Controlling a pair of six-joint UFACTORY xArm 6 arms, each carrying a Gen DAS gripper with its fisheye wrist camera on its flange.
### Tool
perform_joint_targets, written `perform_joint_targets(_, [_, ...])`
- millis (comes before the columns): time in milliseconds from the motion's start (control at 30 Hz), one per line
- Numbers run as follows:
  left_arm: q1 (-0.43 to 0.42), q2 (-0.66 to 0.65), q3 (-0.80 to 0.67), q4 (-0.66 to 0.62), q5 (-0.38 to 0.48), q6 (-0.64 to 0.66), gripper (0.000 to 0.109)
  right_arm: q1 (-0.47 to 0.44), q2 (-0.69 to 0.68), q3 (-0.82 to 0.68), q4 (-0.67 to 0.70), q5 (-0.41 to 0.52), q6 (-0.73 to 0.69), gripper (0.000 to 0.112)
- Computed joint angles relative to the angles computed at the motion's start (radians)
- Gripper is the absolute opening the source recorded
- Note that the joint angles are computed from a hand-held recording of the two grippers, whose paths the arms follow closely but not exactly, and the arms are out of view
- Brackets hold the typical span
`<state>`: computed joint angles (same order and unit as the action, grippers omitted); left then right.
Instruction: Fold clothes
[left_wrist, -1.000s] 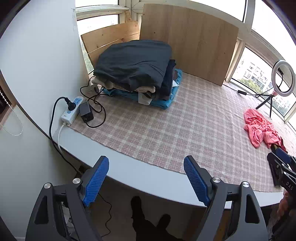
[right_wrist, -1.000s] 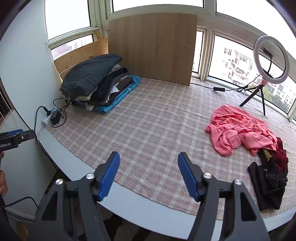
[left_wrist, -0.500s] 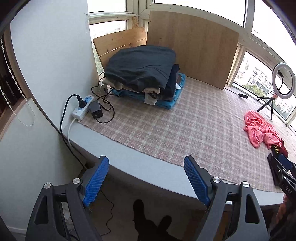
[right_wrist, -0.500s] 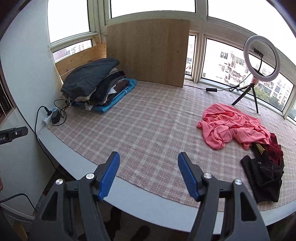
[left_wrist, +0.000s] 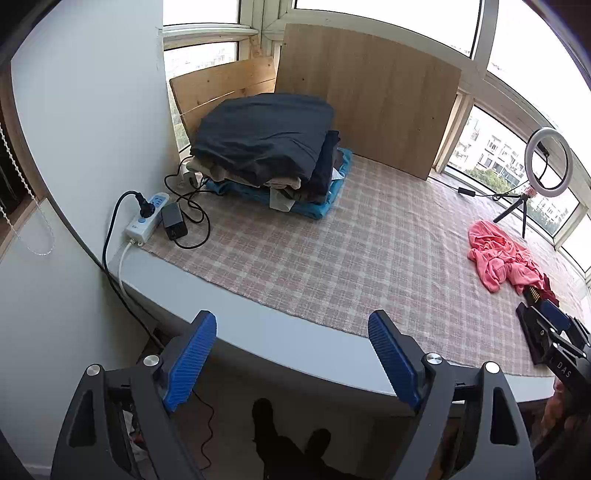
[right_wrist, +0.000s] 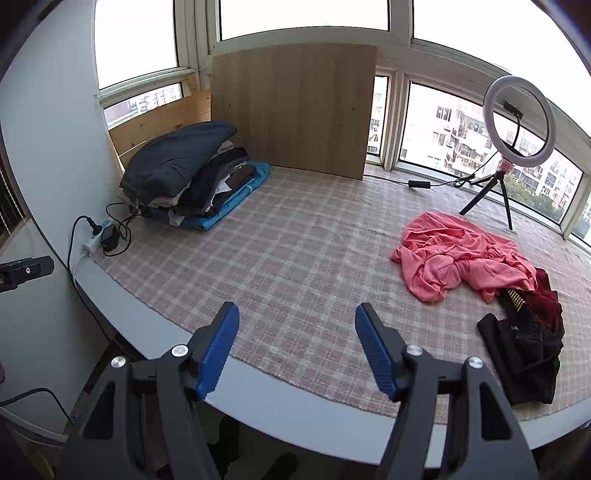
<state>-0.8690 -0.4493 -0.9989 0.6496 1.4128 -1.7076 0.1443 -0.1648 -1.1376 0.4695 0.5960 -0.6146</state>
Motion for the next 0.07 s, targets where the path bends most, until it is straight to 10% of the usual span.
perform_joint_targets(67, [-0.007,0.010,-0.014,0.003,0.034,0.004,0.084,0.003,0.005,-0.004,-0.007,-0.001,0.006,0.065])
